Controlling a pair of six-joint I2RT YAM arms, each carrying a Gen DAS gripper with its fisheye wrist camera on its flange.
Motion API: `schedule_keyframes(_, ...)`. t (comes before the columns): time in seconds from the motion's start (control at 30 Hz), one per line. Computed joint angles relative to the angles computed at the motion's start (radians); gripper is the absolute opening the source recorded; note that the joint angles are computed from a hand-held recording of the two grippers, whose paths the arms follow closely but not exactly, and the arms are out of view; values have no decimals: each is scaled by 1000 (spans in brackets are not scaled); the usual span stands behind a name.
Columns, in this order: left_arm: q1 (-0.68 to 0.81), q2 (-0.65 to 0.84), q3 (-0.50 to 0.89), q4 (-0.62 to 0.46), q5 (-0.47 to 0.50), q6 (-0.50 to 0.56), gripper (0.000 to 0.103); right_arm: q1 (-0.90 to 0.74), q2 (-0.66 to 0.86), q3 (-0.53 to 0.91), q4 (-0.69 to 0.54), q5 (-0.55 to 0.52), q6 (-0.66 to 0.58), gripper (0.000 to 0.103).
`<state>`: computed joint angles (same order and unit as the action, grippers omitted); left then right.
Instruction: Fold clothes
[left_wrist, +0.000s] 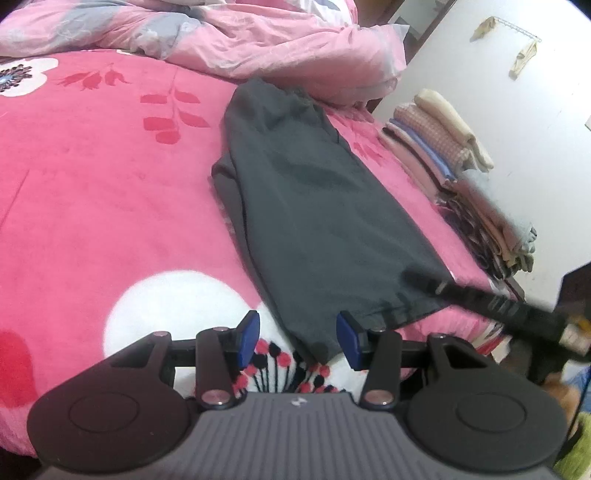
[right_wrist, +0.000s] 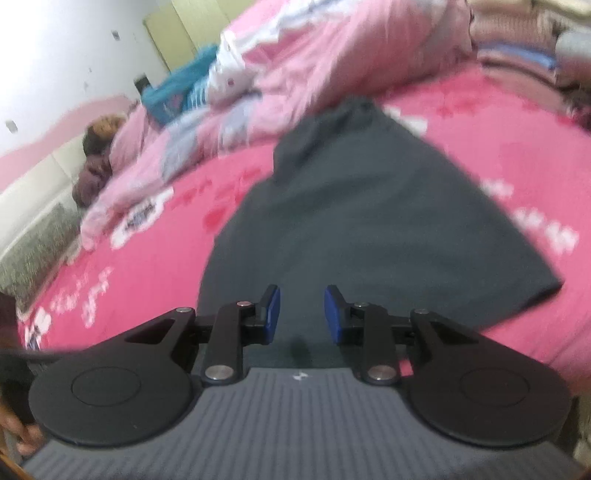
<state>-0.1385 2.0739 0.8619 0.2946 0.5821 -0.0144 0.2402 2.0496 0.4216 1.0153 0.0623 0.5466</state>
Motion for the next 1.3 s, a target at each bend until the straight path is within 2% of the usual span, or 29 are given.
schedule_keyframes(0.1, 0, 15, 33, -20, -22, -2, 47, 44, -1, 35, -82, 44, 24, 26)
schedule_keyframes(0.23, 13, 29, 64, -33, -28, -7, 50, 109, -18, 12, -9, 91, 3, 26)
schedule_keyframes(0.33, 26, 31, 84, -50, -40, -3, 51, 140, 16, 78, -119, 138, -11, 26)
schedule_keyframes(0.43, 35, 19, 96, -79, -74, 24, 51, 163, 22, 100, -169, 146, -2, 27)
schedule_keyframes(0.63, 43, 28, 142, -112, -120, 21, 56, 231, 28, 154, -179, 246, -105, 26)
schedule_keyframes(0.8, 38, 57, 206, -188, -176, 47, 59, 260, 63, 160, -228, 222, -131, 27)
schedule_keyframes(0.93, 33, 79, 236, -222, -206, 56, 60, 286, -32, 114, -315, 178, -146, 27)
schedule_keyframes(1.13, 6, 62, 206, -185, -265, 31, 66, 288, -107, 88, -256, 228, -202, 31)
schedule_keyframes(1.3, -6, 43, 195, -177, -326, 16, 69, 321, -44, 157, -238, 224, -285, 42)
